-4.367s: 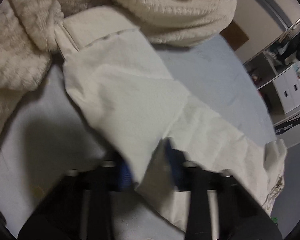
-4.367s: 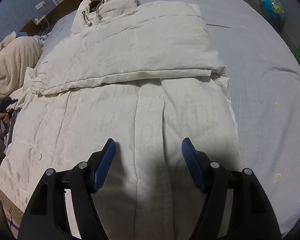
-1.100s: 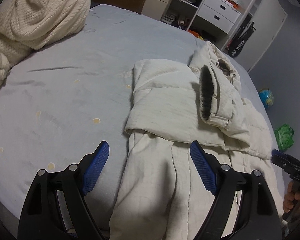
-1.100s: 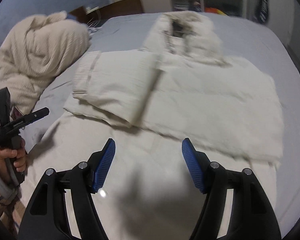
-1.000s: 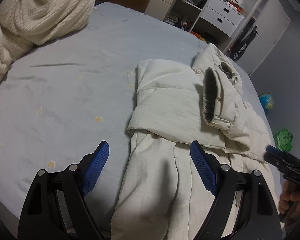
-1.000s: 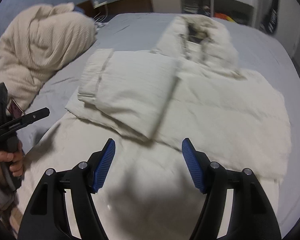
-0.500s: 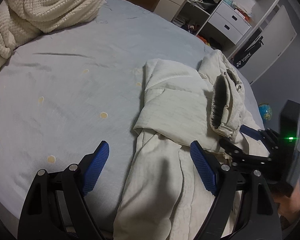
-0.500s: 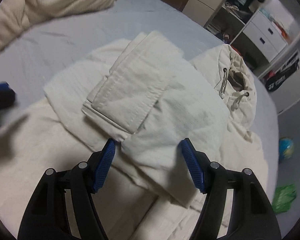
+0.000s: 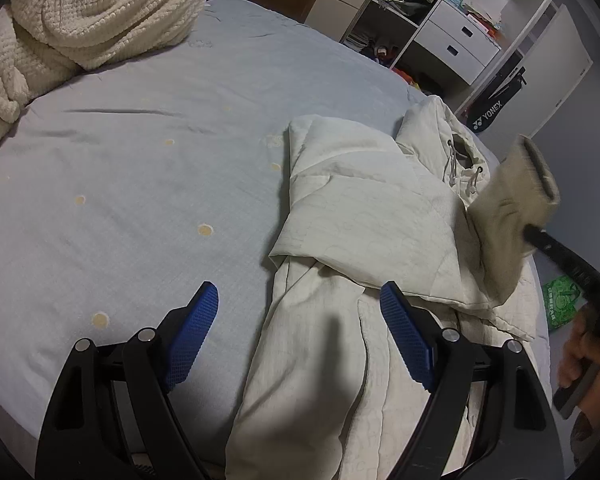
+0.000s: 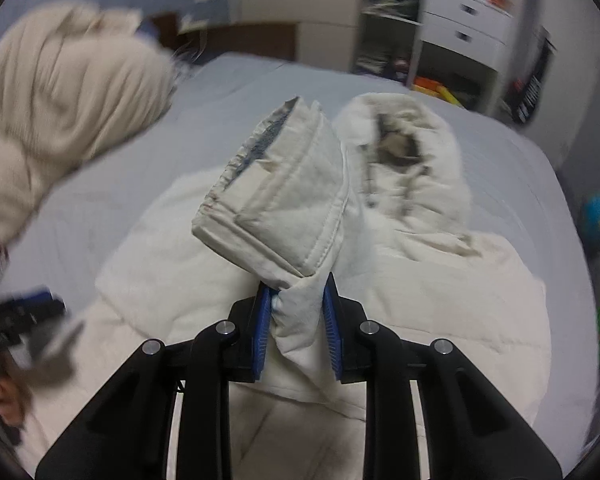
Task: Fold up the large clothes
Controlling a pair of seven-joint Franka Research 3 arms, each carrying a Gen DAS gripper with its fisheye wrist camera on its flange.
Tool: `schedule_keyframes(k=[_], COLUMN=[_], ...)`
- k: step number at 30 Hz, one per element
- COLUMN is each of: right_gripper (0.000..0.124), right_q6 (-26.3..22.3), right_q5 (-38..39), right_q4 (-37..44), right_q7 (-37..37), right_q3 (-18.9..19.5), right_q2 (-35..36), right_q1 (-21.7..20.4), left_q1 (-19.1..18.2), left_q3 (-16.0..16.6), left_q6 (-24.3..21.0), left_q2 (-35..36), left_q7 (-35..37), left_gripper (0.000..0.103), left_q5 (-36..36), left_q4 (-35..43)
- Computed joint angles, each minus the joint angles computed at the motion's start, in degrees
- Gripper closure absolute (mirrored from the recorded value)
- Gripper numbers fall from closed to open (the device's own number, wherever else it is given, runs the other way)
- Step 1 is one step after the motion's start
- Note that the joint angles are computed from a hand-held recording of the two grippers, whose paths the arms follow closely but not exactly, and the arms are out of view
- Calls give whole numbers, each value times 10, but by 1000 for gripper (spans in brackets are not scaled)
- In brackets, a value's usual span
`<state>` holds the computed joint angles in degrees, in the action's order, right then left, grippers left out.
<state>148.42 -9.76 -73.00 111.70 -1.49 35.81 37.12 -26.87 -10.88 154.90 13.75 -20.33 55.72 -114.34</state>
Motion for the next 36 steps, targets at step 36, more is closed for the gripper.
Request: schedule_keyframes(k=[36], right_gripper=[113], right_q6=[249], right_q5=[493], right_q4=[-262], right_q7=[-110], right_q3=[121], right_q2=[-107], right_q1=[-202], left_q1=[-10], left_q3=[-3], left_q6=[-35], left_q2=[12], left_q7=[57], left_gripper=[23], left_q5=[-37], left_q4=[21])
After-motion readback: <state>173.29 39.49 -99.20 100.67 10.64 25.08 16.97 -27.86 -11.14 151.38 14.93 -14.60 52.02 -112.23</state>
